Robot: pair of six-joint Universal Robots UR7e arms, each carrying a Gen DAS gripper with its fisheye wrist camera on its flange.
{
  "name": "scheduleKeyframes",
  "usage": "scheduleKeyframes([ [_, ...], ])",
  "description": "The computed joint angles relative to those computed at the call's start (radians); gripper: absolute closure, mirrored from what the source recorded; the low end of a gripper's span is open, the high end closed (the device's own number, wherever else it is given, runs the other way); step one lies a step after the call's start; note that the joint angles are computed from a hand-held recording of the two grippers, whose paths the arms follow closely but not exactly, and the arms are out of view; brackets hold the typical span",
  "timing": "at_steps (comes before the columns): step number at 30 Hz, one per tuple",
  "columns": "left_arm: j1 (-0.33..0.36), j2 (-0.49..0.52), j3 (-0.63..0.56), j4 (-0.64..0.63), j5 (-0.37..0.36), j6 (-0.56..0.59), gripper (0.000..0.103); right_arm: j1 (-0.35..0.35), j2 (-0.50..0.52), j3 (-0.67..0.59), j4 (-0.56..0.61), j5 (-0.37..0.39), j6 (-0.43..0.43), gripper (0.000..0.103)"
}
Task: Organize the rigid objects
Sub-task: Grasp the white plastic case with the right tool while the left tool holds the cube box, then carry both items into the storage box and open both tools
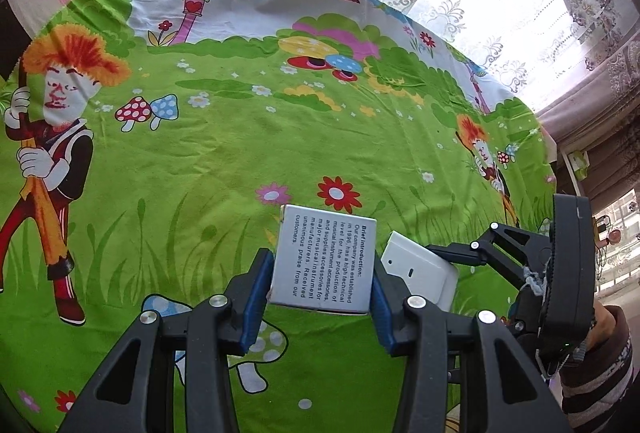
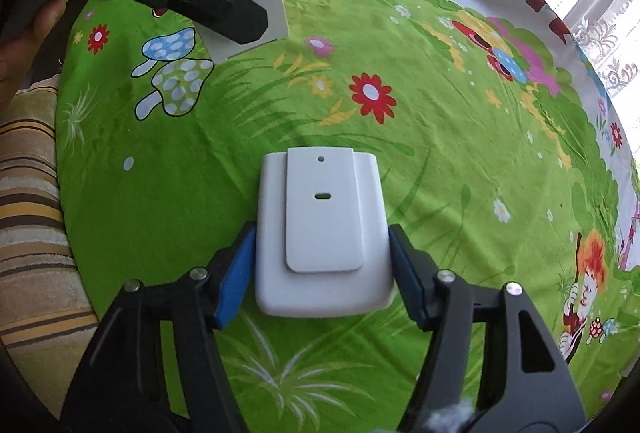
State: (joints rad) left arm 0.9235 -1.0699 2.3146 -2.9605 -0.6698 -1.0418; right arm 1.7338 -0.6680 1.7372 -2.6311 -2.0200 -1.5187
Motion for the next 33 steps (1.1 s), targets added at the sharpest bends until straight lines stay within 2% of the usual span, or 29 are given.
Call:
scheduleKeyframes([
  [4,-0.033,0.034,-0.022,-0.005,-0.008,0.009,0.057,-0.021,-0.064,0.066,-0.137,0.012,0.065,0.036],
  [10,-0.099,0.127,-0.099,-0.023,-0.052,0.066,0.057,-0.063,-0.222,0.187,-0.341,0.001,0.145,0.036],
  [14,-0.147,0.224,-0.181,-0.051,-0.113,0.134,0.057,-0.109,-0.34,0.229,-0.379,-0.018,0.244,0.036],
  [22,-0.229,0.435,-0.409,-0.024,-0.269,0.268,0.057,-0.229,-0.561,0.31,-0.483,-0.017,0.33,0.036],
  [27,-0.266,0.55,-0.555,0.047,-0.325,0.314,0.057,-0.302,-0.656,0.326,-0.498,0.001,0.36,0.036],
  [33,-0.294,0.639,-0.679,0.13,-0.346,0.332,0.057,-0.365,-0.717,0.322,-0.493,0.033,0.407,0.036],
])
